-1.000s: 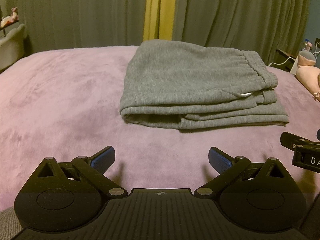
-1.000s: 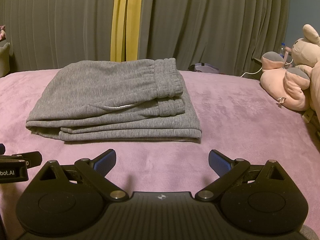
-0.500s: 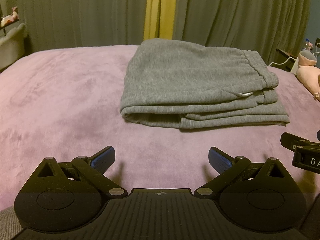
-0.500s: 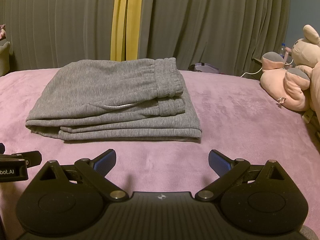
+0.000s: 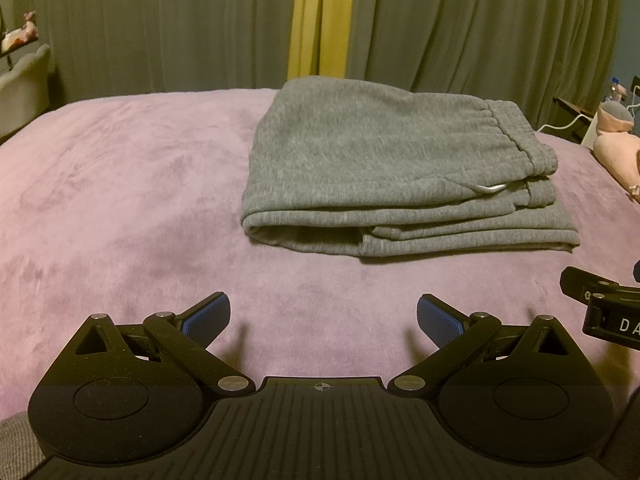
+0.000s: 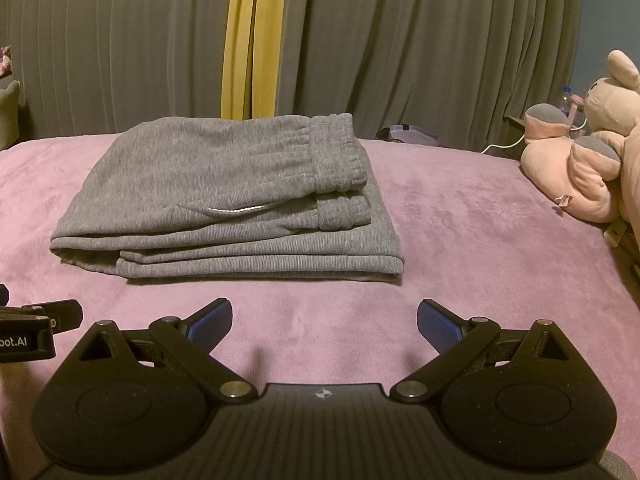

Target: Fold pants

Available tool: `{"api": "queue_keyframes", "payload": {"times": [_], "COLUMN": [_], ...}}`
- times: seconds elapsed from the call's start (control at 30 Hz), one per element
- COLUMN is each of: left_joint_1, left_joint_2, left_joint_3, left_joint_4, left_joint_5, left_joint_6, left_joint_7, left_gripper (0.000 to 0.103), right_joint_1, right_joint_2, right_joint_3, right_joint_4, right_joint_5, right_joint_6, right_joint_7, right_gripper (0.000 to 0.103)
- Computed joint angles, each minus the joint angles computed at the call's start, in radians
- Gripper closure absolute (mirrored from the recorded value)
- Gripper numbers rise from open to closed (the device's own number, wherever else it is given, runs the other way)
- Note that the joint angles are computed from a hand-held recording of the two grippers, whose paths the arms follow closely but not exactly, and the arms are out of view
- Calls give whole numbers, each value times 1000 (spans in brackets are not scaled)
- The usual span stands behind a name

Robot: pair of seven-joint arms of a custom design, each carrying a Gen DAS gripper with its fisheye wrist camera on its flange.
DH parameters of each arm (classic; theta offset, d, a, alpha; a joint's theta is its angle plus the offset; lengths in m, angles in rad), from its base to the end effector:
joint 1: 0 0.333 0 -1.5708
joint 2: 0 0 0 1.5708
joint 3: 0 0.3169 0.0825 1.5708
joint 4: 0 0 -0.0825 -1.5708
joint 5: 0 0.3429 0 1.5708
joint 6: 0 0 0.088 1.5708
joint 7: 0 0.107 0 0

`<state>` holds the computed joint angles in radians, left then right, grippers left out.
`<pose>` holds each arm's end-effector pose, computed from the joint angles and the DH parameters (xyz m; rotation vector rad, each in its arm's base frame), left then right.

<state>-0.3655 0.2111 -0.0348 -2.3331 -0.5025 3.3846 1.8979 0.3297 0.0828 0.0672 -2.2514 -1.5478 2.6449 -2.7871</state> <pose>0.5140 -0.1586 0.3746 -1.6108 1.9374 -0.8806 0.4620 0.2219 0.3712 -1.5445 1.8856 -0.9527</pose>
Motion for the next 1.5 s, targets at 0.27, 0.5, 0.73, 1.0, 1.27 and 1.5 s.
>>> {"api": "queue_keyframes", "payload": {"times": [0.27, 0.5, 0.73, 1.0, 1.27, 1.5], "left_joint_1": [0, 5, 0, -28, 8, 40], "left_joint_2": [1, -1, 2, 5, 7, 6], "left_joint_3": [3, 2, 8, 35, 3, -20], "left_joint_4": [1, 0, 2, 7, 7, 10], "left_joint_5": [7, 16, 24, 15, 33, 55], "left_joint_6": [-3, -11, -15, -21, -16, -30], "left_joint_7": [-6, -13, -21, -16, -34, -64], "left_gripper": [0, 0, 0, 0, 0, 0], "right_joint_1": [1, 2, 3, 4, 7, 12], "right_joint_2": [2, 6, 7, 11, 16, 20], "right_joint_3": [0, -2, -2, -3, -3, -2], "right_joint_4": [2, 6, 4, 6, 9, 11], "right_joint_5": [10, 17, 14, 18, 26, 36], "right_joint_6": [1, 2, 3, 2, -2, -10], "right_joint_7": [-14, -25, -20, -23, -40, -64], "right_gripper": [4, 4, 4, 4, 4, 4]}}
